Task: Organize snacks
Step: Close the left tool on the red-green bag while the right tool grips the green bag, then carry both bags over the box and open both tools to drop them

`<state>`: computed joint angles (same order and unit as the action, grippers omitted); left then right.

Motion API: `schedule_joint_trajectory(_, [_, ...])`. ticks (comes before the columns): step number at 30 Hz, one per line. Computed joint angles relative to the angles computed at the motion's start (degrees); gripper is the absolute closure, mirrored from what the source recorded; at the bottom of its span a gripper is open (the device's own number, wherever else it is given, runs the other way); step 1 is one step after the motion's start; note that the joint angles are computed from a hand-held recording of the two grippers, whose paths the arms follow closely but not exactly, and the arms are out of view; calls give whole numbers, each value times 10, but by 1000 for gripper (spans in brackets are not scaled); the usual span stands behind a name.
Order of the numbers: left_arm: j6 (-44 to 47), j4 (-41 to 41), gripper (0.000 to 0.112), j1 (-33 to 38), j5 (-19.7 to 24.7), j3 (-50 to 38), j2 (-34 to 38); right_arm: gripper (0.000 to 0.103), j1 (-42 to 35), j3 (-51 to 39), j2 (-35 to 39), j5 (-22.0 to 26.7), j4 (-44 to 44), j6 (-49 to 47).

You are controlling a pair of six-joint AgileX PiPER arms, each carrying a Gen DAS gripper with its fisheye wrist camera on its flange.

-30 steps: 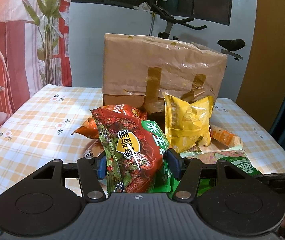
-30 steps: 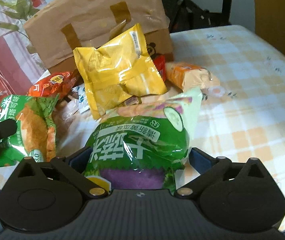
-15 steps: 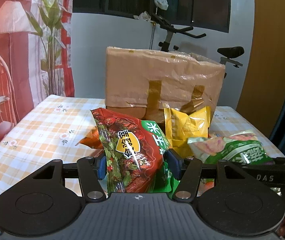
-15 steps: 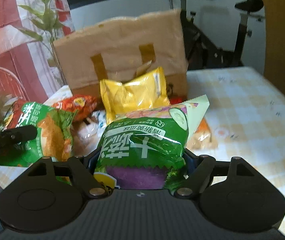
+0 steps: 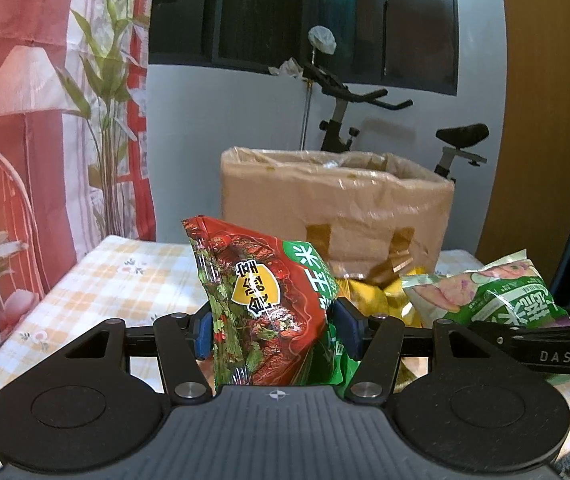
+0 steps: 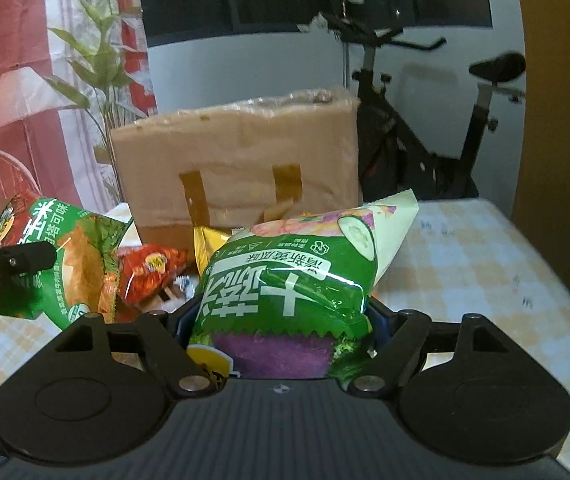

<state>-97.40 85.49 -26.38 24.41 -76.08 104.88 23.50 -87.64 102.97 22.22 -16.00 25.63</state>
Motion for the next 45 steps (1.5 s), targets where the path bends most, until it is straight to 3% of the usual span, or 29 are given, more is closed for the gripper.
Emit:
schedule_joint_trajectory(17, [91, -59, 51, 24, -1, -109, 15, 24, -32, -108, 22, 10, 90, -122])
schedule_joint_trajectory(36, [208, -140, 51, 42, -9, -221, 51, 24, -56, -288, 93, 58, 180, -237])
schedule_joint_trajectory(41, [307, -217, 51, 48, 0, -278, 71, 24, -64, -354, 121, 84, 199, -255])
schedule_joint_trajectory(45, [414, -310, 51, 59, 12, -352, 99, 24, -74, -461, 170, 127, 209, -269])
